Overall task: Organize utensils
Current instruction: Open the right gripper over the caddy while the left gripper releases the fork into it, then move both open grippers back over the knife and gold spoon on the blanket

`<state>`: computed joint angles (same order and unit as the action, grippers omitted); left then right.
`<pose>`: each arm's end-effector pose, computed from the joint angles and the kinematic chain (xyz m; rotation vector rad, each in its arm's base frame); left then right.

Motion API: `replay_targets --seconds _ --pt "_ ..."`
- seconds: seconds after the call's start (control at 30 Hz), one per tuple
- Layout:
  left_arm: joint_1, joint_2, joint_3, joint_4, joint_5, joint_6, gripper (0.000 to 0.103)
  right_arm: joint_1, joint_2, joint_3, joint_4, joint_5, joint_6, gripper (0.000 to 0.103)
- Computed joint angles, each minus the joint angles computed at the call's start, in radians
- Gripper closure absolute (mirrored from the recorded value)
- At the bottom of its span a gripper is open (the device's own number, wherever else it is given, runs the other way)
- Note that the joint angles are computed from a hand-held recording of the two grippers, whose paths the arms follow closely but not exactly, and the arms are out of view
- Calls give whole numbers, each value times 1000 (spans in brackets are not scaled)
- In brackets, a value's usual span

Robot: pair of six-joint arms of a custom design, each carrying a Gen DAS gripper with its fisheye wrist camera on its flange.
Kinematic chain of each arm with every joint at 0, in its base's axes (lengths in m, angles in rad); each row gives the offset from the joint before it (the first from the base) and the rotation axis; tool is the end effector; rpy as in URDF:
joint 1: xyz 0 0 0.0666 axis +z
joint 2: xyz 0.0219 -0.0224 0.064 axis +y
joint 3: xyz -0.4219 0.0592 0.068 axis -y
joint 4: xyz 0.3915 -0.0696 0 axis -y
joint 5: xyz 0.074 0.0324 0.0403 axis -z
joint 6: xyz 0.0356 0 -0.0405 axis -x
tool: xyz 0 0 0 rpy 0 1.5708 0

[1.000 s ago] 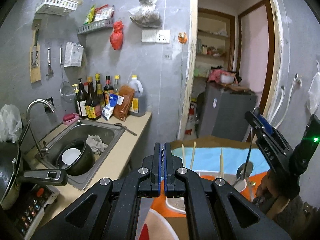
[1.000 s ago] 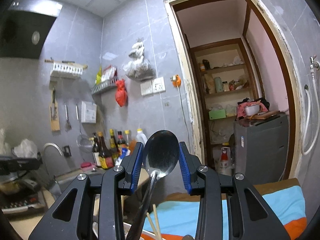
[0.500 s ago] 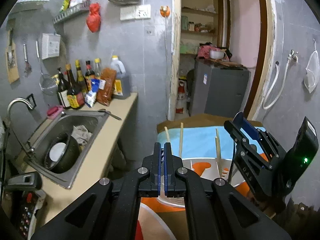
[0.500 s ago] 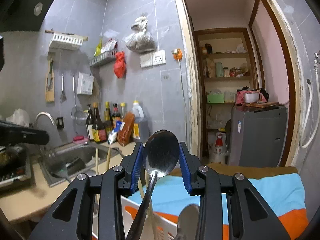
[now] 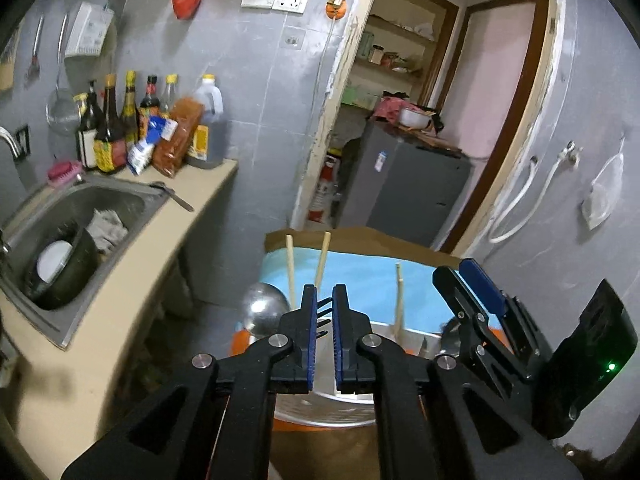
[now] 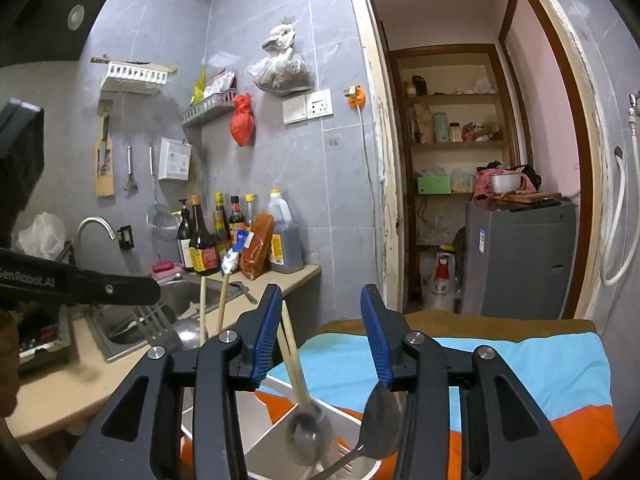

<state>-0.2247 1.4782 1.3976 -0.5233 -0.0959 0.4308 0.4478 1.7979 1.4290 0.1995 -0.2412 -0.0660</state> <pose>0.5181 -0.1153 0.4632 -0.2793 2.1662 -0.2698 0.5872 0.2910 0.3667 -0.5113 1.6961 0.5842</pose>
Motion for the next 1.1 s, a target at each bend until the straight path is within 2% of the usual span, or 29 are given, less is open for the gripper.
replay_targets --seconds 0.07,0.13,0.23,0.3,0.4,0.53,0.63,0.77,0.83,1.0,1.1 --pt "6 -1 4 -9 25 25 89 -2 -8 -4 0 -1 -7 60" --pt "10 -9 -4 9 45 53 70 -5 -16 -7 -1 1 -14 55" --pt "14 -20 -21 47 59 81 67 -13 -32 -17 4 3 -35 45" --pt "10 -23 -22 49 51 82 65 -20 -41 -19 0 3 -45 45" --pt "-4 -26 -27 68 29 72 57 -30 -58 -28 -3 8 -55 41" --pt "-30 -36 -48 118 -13 53 48 -47 -84 -42 -11 21 -79 22" --pt "-52 -41 -55 151 -49 44 41 -60 -103 -51 -18 34 -94 18" --pt "-97 -43 -53 204 -140 7 30 -81 -135 -73 -31 65 -89 10" --pt "-115 -38 -44 214 -167 -14 21 -99 -154 -92 -25 71 -87 0" --pt "-185 -10 -18 258 -294 -66 9 -146 -198 -134 -16 75 -75 0" --pt "-218 11 -11 300 -330 -93 7 -179 -219 -151 -19 66 -56 0"
